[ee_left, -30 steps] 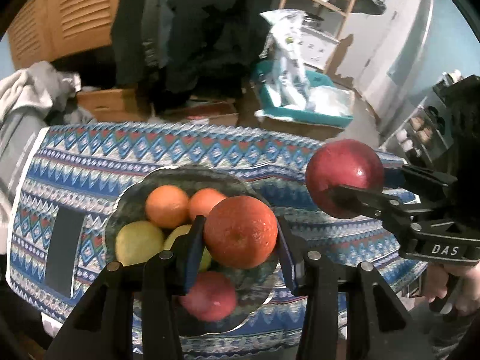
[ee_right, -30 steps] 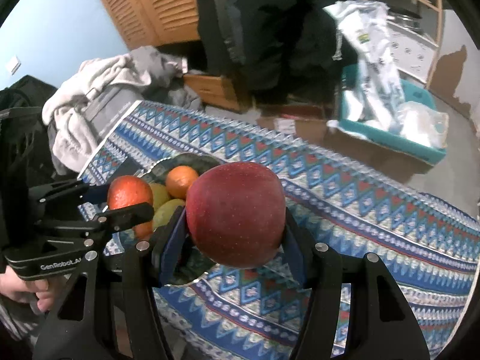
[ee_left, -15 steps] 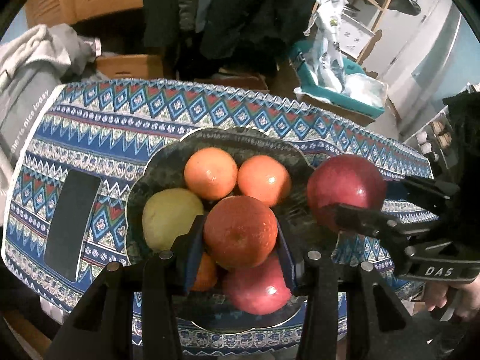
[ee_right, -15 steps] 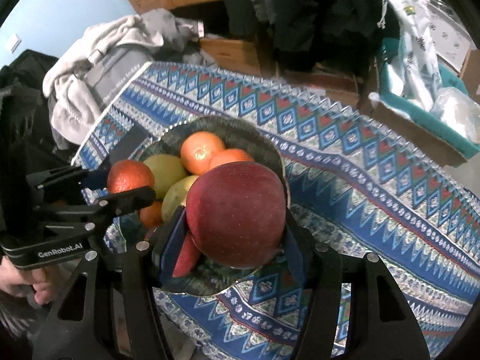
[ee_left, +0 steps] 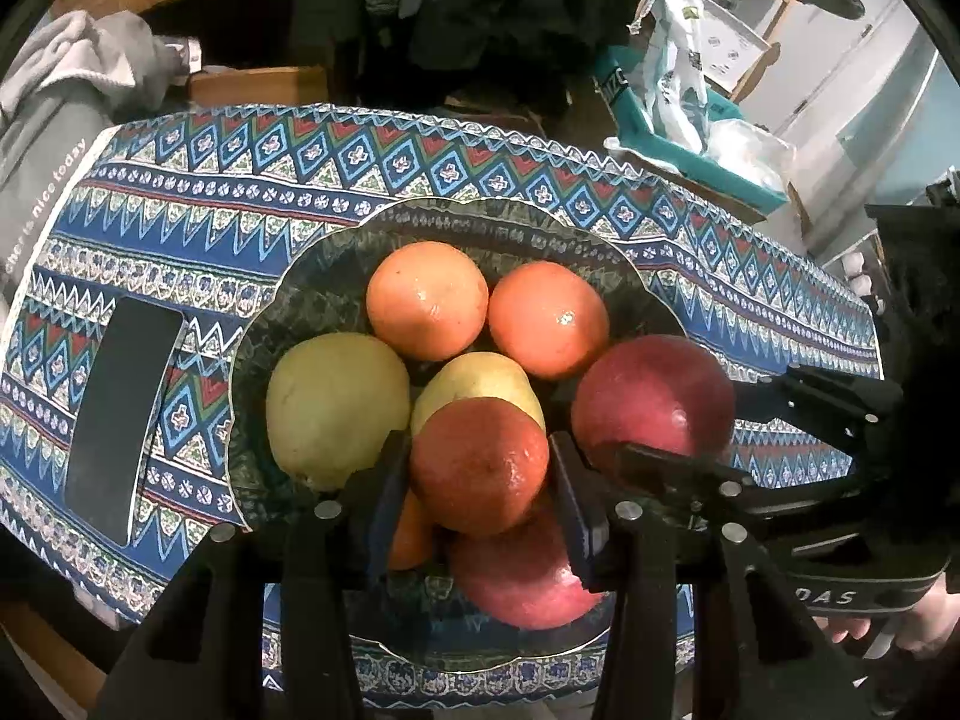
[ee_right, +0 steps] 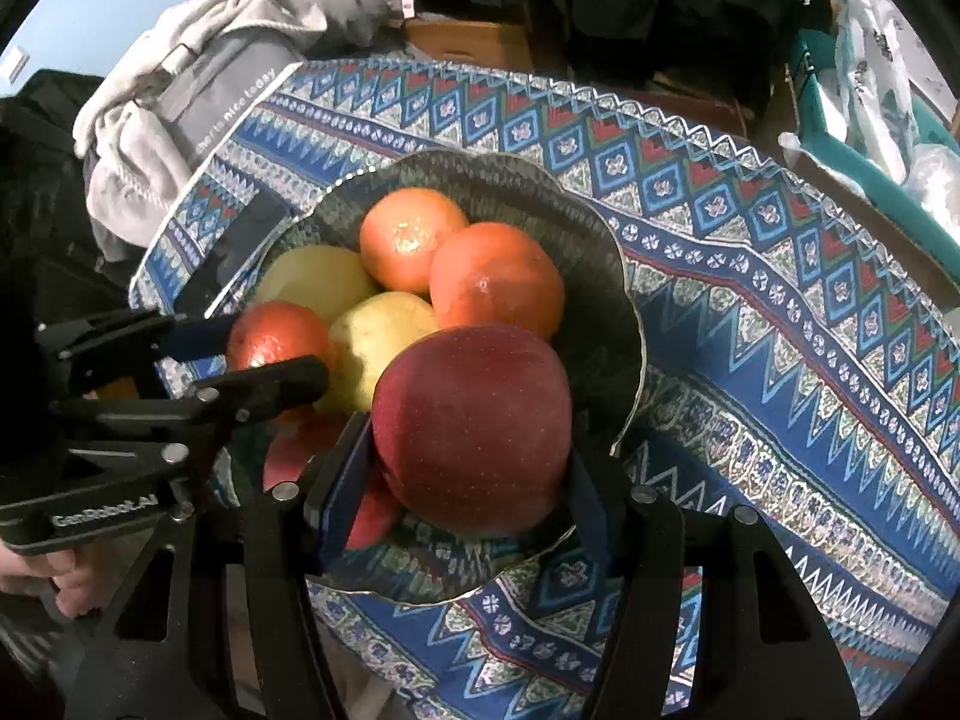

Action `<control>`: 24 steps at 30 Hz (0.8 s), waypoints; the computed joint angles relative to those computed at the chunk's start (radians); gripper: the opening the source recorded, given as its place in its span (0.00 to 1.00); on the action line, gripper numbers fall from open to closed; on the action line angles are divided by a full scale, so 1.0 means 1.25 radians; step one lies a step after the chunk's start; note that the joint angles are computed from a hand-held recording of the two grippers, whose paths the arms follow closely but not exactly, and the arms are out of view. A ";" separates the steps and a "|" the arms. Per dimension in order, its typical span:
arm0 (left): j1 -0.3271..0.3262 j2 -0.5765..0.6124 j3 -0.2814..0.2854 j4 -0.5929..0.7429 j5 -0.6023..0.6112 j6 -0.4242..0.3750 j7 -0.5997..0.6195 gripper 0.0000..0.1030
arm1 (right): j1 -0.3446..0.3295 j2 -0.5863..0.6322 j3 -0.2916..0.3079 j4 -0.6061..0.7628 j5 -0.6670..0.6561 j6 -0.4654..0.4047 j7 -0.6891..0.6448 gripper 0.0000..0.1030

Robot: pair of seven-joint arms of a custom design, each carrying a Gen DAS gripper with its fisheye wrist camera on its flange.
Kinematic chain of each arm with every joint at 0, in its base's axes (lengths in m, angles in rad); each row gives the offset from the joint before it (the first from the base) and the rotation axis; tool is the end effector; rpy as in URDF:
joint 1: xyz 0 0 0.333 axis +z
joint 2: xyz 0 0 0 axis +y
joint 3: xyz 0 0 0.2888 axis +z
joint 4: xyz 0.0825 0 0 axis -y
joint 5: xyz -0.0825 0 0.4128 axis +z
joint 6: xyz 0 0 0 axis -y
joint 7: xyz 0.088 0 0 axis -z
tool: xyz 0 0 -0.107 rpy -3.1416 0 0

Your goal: Organize fruits

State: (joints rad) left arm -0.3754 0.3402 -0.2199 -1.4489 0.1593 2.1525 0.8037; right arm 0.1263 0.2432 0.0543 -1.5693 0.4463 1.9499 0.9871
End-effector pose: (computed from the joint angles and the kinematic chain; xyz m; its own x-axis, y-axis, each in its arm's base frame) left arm 0.6066 -0.3772 0.5051 0.1011 -0.9764 0.1910 -0.9349 -0.1589 -0.3175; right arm 0.6580 0.1463 0.4877 0.5968 -0.7424 -0.3044 -0.7981 -0.5099 -0.3209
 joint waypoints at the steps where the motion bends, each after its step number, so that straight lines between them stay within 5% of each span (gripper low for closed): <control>1: -0.001 0.002 0.000 0.002 0.002 -0.002 0.000 0.45 | -0.002 -0.001 0.000 -0.001 0.007 0.000 -0.002 0.58; 8: -0.002 0.002 0.004 0.010 0.008 -0.017 -0.010 0.45 | -0.010 -0.011 -0.002 0.013 0.036 0.008 -0.009 0.58; 19: -0.010 -0.020 0.003 0.015 0.038 -0.014 -0.031 0.64 | -0.013 -0.056 -0.014 0.008 0.022 0.051 0.023 0.58; 24: -0.015 -0.030 0.000 0.024 0.047 -0.015 -0.037 0.65 | -0.010 -0.097 -0.021 -0.020 0.010 0.090 0.024 0.61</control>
